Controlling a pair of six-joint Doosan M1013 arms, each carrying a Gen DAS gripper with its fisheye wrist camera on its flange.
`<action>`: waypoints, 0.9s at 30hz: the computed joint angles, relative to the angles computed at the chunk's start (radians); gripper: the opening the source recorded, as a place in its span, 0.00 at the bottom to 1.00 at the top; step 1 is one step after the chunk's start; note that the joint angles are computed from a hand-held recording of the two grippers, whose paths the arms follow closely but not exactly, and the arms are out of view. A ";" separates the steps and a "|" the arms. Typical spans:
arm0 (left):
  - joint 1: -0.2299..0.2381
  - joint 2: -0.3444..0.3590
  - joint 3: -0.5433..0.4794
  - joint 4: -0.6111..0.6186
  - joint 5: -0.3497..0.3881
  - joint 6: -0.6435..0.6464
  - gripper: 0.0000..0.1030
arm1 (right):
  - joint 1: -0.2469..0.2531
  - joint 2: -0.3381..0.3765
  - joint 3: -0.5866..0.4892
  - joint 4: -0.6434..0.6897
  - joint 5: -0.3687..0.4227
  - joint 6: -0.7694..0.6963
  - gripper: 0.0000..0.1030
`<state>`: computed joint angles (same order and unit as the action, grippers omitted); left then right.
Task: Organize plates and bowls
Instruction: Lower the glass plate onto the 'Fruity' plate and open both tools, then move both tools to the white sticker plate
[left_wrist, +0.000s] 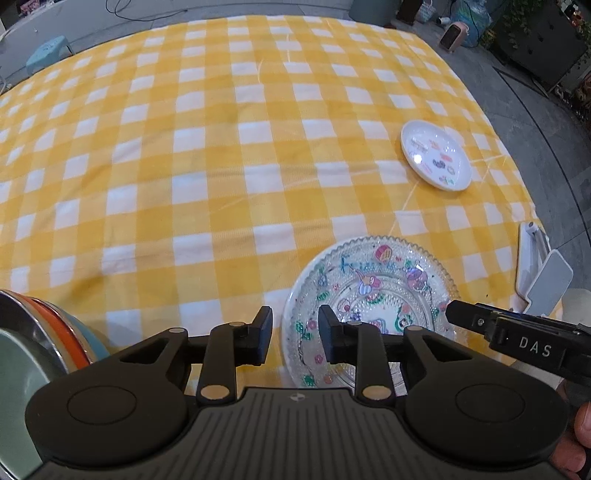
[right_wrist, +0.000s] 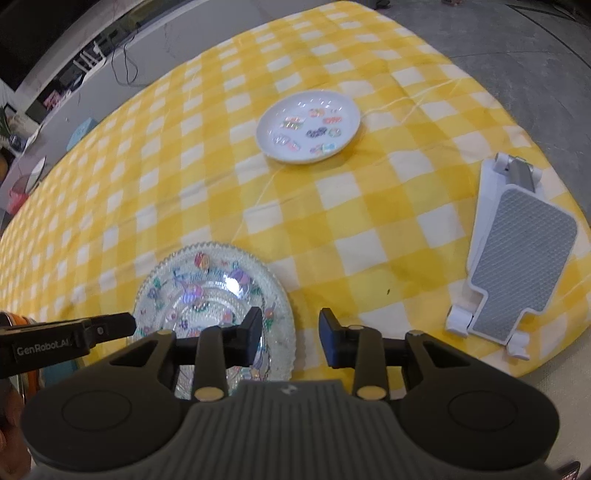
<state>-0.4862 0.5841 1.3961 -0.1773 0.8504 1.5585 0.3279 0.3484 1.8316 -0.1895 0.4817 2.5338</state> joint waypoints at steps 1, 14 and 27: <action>0.000 -0.002 0.001 0.004 -0.005 -0.001 0.33 | 0.000 -0.002 0.003 -0.007 -0.006 0.012 0.34; -0.004 -0.005 -0.014 -0.006 -0.066 0.029 0.46 | -0.011 -0.016 0.017 -0.145 -0.072 0.197 0.37; -0.015 0.052 -0.116 -0.068 -0.060 0.024 0.48 | -0.058 -0.006 0.019 -0.305 -0.152 0.478 0.37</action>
